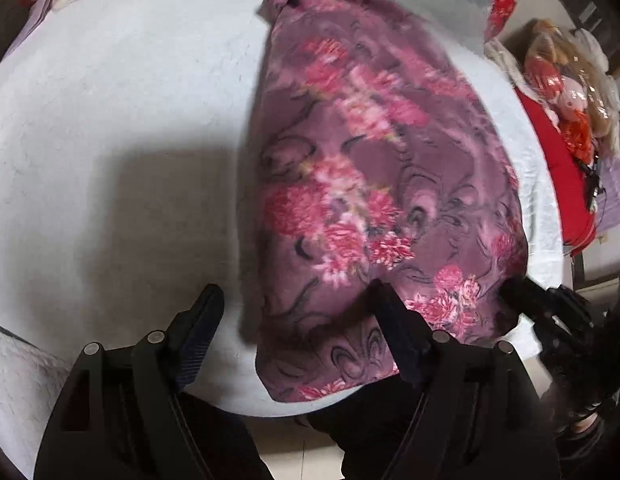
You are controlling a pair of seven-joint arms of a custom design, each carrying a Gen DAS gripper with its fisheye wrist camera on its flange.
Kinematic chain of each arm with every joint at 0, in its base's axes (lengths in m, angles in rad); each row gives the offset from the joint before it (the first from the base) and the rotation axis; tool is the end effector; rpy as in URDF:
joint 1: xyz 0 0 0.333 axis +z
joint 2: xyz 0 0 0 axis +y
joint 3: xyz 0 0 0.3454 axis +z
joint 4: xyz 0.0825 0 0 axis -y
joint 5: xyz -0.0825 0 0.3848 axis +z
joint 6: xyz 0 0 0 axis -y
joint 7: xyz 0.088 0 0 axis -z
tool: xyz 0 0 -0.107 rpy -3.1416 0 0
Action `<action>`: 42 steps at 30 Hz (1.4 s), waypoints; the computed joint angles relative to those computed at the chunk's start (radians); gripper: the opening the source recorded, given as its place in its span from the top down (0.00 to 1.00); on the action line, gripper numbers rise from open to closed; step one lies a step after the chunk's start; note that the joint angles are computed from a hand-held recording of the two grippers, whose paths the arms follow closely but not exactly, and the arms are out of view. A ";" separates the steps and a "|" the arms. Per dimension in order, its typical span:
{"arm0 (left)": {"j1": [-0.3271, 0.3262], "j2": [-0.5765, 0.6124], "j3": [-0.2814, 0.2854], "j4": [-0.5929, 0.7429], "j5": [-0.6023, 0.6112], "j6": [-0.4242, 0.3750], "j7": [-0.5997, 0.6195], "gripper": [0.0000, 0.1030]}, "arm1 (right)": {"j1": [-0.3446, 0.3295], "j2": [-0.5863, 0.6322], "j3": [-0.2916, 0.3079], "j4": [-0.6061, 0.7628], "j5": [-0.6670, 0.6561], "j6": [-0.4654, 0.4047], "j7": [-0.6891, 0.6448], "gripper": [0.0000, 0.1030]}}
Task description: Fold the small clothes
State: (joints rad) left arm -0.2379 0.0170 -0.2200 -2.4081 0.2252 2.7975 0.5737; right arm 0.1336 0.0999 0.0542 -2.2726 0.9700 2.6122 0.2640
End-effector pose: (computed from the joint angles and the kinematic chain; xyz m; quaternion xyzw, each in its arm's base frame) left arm 0.4648 -0.2405 0.3728 -0.8019 0.5657 -0.1808 0.0656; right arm 0.5413 0.0842 0.3596 -0.8627 0.4049 -0.0385 0.3005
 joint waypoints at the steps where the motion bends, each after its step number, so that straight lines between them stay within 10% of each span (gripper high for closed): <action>1: -0.002 -0.007 0.002 0.001 0.054 -0.010 -0.036 0.25 | -0.007 -0.010 0.001 -0.001 0.043 0.001 -0.036 0.88; 8: -0.008 -0.003 -0.001 0.027 0.130 -0.064 -0.073 0.24 | -0.015 0.052 -0.004 0.052 -0.136 -0.036 0.179 0.80; 15: -0.004 0.008 -0.008 0.096 0.359 -0.113 -0.224 0.24 | -0.053 0.030 0.000 0.148 0.102 -0.138 0.102 0.66; 23: -0.021 0.094 0.019 0.176 0.308 -0.143 -0.175 0.24 | 0.008 0.135 0.022 0.157 -0.107 0.015 0.250 0.62; 31: 0.014 0.104 0.052 0.212 0.224 -0.086 -0.086 0.24 | -0.070 0.188 0.043 0.318 -0.012 -0.110 0.328 0.55; 38: 0.036 0.253 0.076 0.410 0.124 -0.136 0.030 0.24 | -0.046 0.371 0.060 0.553 -0.128 -0.144 0.566 0.55; 40: 0.039 0.310 0.082 0.464 0.089 -0.161 0.069 0.21 | -0.007 0.416 0.048 0.582 -0.238 -0.086 0.626 0.81; 42: 0.037 0.338 0.095 0.486 0.064 -0.167 0.078 0.09 | -0.012 0.429 0.074 0.580 -0.265 -0.025 0.603 0.81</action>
State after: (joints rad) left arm -0.2012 0.3552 -0.1254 -1.9223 0.2888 2.6301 0.6520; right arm 0.1213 0.5286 0.1283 -1.6923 0.7047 2.5869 0.8669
